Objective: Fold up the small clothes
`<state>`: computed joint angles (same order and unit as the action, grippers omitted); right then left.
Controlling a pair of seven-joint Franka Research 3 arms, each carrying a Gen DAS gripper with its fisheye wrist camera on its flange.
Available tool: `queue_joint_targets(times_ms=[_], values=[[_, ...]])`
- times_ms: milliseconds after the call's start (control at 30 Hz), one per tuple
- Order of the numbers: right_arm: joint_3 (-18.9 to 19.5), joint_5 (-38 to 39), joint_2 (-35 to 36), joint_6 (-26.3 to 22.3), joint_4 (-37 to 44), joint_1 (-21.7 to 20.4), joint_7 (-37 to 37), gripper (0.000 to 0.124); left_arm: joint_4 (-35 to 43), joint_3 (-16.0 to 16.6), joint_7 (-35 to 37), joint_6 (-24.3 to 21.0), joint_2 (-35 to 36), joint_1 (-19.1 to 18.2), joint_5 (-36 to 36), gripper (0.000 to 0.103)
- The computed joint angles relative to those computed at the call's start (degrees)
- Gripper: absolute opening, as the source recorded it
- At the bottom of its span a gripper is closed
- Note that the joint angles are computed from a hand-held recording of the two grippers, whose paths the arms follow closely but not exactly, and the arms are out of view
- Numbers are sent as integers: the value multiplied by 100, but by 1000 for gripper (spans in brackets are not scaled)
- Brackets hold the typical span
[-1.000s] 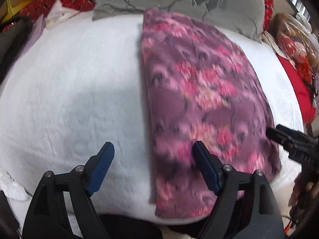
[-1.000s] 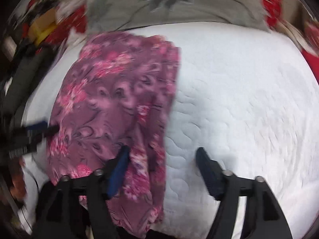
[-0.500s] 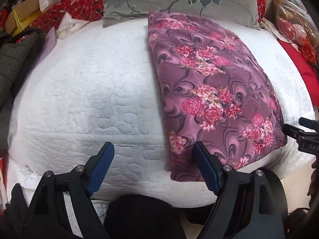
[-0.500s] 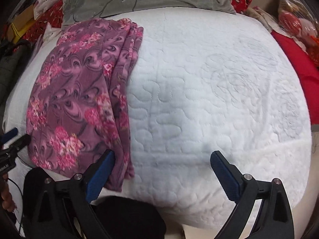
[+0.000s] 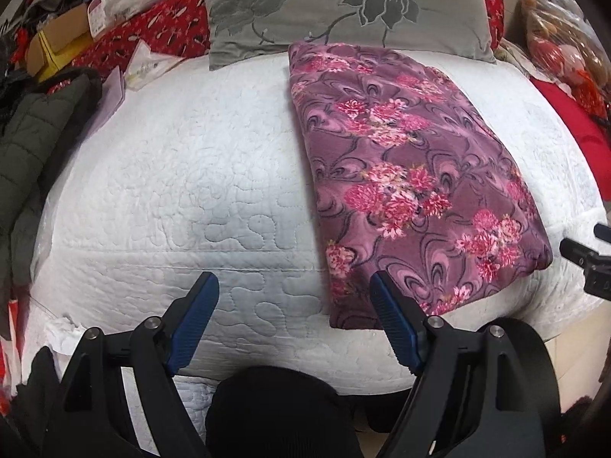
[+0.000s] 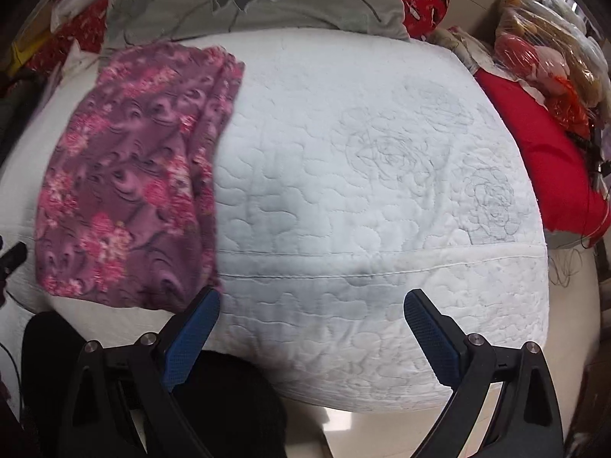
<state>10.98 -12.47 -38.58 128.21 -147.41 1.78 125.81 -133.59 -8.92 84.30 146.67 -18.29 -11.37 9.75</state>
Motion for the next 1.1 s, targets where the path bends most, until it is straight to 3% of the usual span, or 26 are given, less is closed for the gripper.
queue_joint_targets(times_ms=[300, 667, 1100], values=[[155, -311, 94, 807, 44, -35, 99, 98, -222, -114, -262, 158, -236, 67, 337, 82], [227, -510, 19, 1095, 39, -160, -31, 98, -292, -213, -741, 215, -351, 81, 643, 82], [410, -720, -115, 1334, -22, -316, 32, 98, -250, -170, -691, 153, -413, -122, 487, 82]])
